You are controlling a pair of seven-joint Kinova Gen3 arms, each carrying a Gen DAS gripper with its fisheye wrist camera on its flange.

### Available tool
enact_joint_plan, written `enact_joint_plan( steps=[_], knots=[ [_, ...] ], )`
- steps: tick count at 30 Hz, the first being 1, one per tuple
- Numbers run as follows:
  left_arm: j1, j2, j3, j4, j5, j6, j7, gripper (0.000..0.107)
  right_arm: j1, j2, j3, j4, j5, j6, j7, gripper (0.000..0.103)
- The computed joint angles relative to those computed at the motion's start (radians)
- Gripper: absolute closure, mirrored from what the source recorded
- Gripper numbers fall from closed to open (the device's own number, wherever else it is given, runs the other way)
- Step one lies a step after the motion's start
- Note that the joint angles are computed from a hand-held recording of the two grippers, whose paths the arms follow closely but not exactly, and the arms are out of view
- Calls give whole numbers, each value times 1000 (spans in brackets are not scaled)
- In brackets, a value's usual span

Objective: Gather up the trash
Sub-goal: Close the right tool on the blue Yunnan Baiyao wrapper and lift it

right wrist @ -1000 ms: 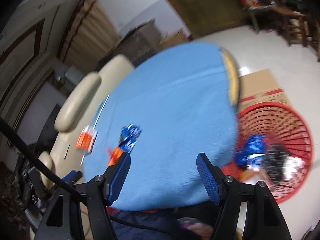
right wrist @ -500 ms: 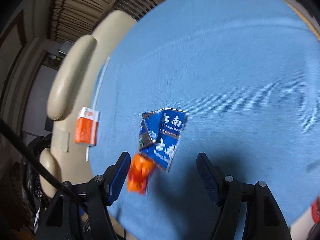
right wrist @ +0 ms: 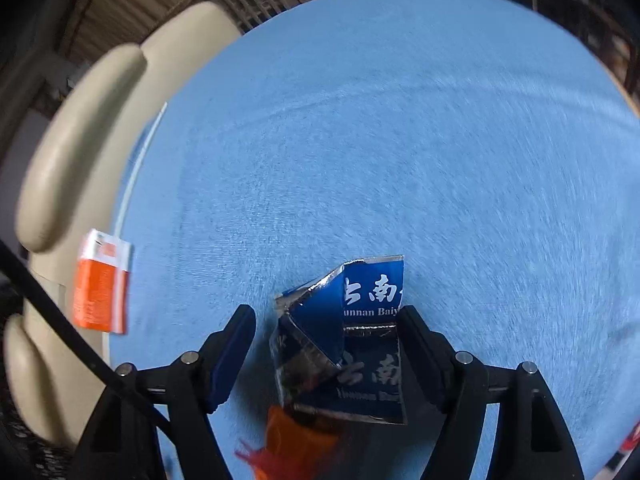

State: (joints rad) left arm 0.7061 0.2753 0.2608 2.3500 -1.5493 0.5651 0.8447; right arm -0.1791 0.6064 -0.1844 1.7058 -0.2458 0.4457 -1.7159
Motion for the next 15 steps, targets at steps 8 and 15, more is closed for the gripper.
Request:
enact_joint_plan(
  steps=[8, 15],
  knots=[
    [-29, -11, -8, 17, -12, -32, 16, 40, -275, 10, 196, -17, 287, -6, -155, 31],
    [-49, 6, -1, -23, -25, -58, -16, 40, -56, -55, 15, 106, 203, -131, 0, 58]
  ],
)
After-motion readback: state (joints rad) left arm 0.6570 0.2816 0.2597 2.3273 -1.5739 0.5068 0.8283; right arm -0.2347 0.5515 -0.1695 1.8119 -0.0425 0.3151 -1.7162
